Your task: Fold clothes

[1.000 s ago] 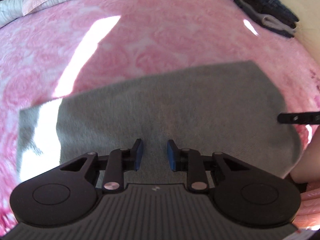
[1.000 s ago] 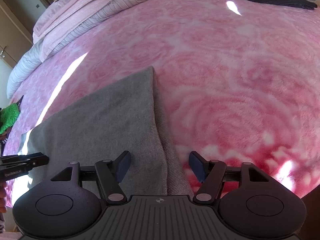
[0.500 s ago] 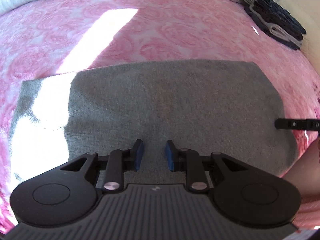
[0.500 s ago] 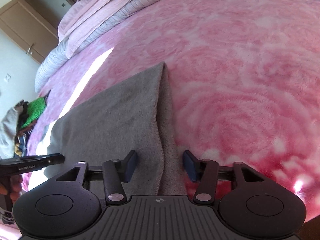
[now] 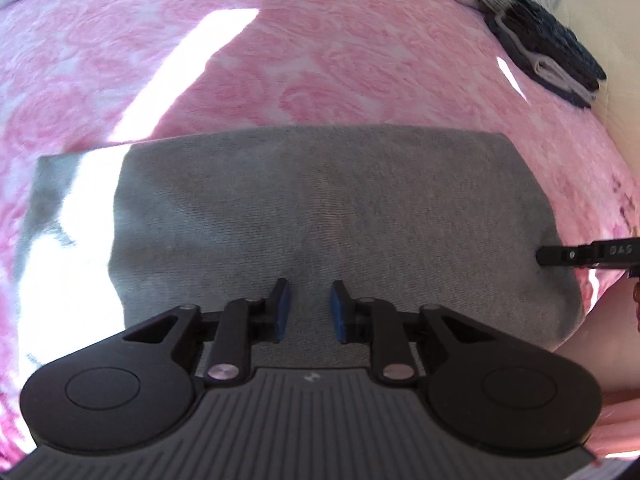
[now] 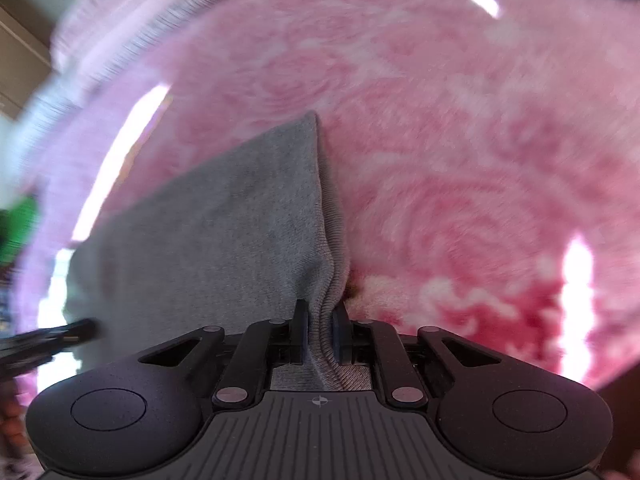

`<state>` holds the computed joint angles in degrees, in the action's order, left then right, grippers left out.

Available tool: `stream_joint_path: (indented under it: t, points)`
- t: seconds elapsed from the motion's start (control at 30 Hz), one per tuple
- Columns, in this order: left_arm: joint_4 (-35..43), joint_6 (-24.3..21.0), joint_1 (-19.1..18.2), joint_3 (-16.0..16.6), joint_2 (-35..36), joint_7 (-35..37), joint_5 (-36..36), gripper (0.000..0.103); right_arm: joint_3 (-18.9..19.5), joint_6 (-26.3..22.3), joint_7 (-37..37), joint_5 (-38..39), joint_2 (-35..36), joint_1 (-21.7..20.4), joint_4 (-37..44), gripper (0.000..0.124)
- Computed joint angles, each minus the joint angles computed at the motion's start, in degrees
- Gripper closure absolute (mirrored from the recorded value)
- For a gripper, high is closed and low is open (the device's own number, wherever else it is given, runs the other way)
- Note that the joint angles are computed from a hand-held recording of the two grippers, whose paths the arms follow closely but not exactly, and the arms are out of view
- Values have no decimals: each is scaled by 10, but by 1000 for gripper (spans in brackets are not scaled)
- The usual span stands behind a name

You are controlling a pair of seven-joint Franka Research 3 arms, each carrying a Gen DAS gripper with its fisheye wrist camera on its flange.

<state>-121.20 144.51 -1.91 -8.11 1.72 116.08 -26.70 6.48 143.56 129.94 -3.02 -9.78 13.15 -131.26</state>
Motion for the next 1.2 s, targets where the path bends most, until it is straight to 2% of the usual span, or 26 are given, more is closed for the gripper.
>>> stream_joint_path:
  t: [0.07,0.13,0.23,0.37,0.57,0.73,0.8,0.93,1.0,1.1,1.2]
  points:
    - [-5,3,10,9,-13,9,-11,87,38,-107,61,-112,31,2,82,118]
    - [-4,2,22,24,-23,1,1,87,56,-175,87,-193,52,28,142,118]
    - [12,-18,52,50,-26,-23,20,87,77,-237,98,-278,87,80,226,118]
    - [35,-40,92,76,-25,-29,53,87,97,-270,59,-348,168,157,347,118]
    - [71,-95,139,91,-5,-17,45,87,93,-235,-23,-351,314,236,483,118]
    - [94,-134,168,93,17,11,27,87,87,-202,-96,-294,403,261,539,118]
    - [103,-149,177,90,26,23,19,87,75,-216,-113,-286,430,278,555,117]
    - [126,-182,190,82,44,48,3,87,58,-174,-115,-237,417,275,530,98]
    - [136,-195,194,78,49,62,-11,87,51,-132,-112,-210,386,268,497,78]
    - [154,-222,198,72,56,67,-34,88,22,-93,-72,-199,330,278,438,72]
    - [169,-261,202,66,58,69,-84,87,-24,-79,36,-241,250,294,345,72]
